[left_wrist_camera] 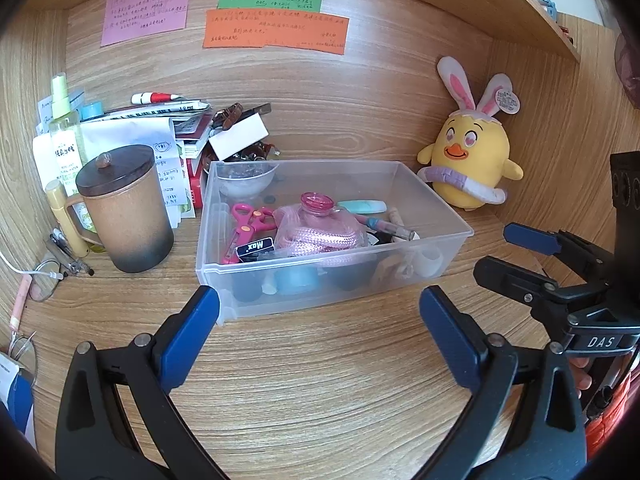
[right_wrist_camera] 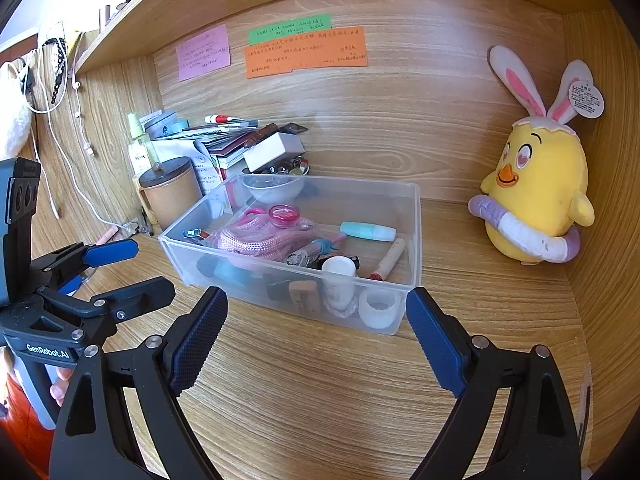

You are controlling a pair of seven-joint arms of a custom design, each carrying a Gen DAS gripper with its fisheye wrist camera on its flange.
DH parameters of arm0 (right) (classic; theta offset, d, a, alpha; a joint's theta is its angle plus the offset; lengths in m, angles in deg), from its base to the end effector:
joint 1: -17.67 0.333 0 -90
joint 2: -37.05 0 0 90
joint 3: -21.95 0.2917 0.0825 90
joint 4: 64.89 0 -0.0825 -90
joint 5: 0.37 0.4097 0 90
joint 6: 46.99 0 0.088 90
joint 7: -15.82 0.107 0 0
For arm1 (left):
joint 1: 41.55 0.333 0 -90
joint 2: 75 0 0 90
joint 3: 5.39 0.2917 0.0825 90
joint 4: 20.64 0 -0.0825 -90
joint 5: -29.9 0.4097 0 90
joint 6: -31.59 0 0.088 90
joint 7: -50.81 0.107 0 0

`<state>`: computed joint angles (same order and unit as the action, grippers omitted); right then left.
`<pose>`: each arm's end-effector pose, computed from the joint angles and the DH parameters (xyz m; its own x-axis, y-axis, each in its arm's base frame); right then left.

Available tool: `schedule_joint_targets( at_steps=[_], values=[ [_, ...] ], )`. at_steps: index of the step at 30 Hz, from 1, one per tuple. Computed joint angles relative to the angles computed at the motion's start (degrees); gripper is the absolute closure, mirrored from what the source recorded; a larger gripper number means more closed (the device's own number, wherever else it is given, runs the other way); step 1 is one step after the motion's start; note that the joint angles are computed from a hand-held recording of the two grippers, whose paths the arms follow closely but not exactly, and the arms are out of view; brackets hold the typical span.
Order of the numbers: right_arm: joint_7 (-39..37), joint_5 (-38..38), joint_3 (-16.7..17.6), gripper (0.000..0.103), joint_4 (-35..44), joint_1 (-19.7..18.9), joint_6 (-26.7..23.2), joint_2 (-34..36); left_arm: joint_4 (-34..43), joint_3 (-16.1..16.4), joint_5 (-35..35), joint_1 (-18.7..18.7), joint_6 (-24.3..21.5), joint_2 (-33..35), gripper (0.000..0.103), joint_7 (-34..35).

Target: Organize objects

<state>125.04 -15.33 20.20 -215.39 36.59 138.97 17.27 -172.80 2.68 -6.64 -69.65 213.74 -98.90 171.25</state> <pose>0.4503 0.1655 0.4396 0.2752 -0.9574 -0.0876 -0.5723 -0.0899 -0.8151 0.4494 -0.1052 0.4331 -0.2737 -0.9533 0.1280 -0.6081 0.0684 -0.7909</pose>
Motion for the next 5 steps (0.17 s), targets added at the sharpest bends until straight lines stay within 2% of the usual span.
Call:
schedule_joint_targets(
  at_steps=[5],
  values=[
    [-0.4, 0.4, -1.3, 0.013, 0.1, 1.3, -0.1, 0.2, 0.0, 1.7, -0.8, -1.6, 0.1, -0.3, 0.001, 0.3]
  ],
)
